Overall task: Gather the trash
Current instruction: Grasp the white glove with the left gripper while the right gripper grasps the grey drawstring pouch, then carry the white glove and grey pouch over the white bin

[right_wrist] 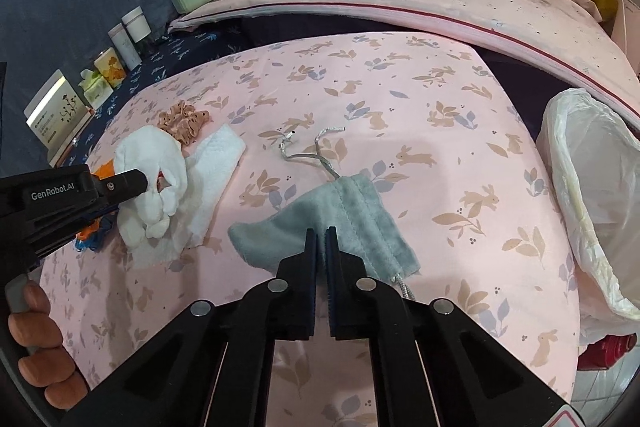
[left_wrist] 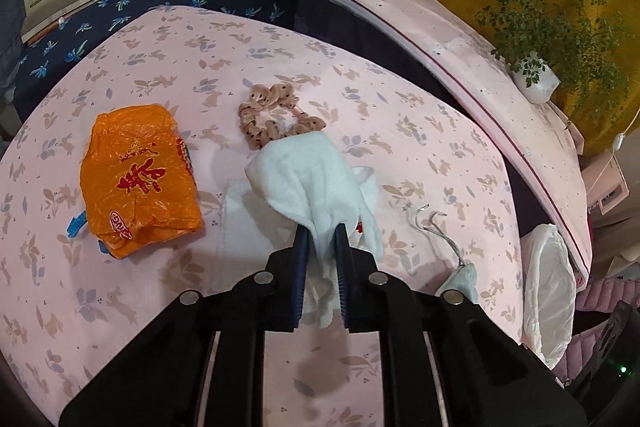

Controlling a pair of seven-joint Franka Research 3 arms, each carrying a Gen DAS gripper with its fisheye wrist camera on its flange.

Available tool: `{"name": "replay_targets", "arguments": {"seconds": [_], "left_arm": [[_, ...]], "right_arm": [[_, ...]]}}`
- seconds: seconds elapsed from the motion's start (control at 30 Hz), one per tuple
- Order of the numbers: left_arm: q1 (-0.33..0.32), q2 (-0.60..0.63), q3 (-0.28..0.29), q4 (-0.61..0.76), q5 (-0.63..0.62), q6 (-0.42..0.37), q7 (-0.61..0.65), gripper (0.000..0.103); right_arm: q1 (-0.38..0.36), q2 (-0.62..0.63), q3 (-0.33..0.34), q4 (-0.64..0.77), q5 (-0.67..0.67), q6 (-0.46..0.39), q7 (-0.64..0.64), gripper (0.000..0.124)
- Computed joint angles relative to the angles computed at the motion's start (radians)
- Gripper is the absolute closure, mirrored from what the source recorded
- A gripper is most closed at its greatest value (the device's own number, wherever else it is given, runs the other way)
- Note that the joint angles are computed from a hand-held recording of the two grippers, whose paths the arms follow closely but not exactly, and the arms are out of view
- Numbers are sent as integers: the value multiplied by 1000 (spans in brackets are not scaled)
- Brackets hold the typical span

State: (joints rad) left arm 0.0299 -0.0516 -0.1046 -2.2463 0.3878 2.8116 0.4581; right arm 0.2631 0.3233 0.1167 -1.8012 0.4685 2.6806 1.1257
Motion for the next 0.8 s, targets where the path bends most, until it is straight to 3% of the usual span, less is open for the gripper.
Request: {"name": "replay_targets", "arguments": {"seconds": [0.27,0.8], "left_arm": [[-33,-23,-37,54,80,-36,-33,90],[-137,38,-80,209,166,-124,-28,90]], "right_arm": [[-47,-78,12,-39,128,23,-84,120],[-111,-161,-39,-69,314,24,-177,119]]}}
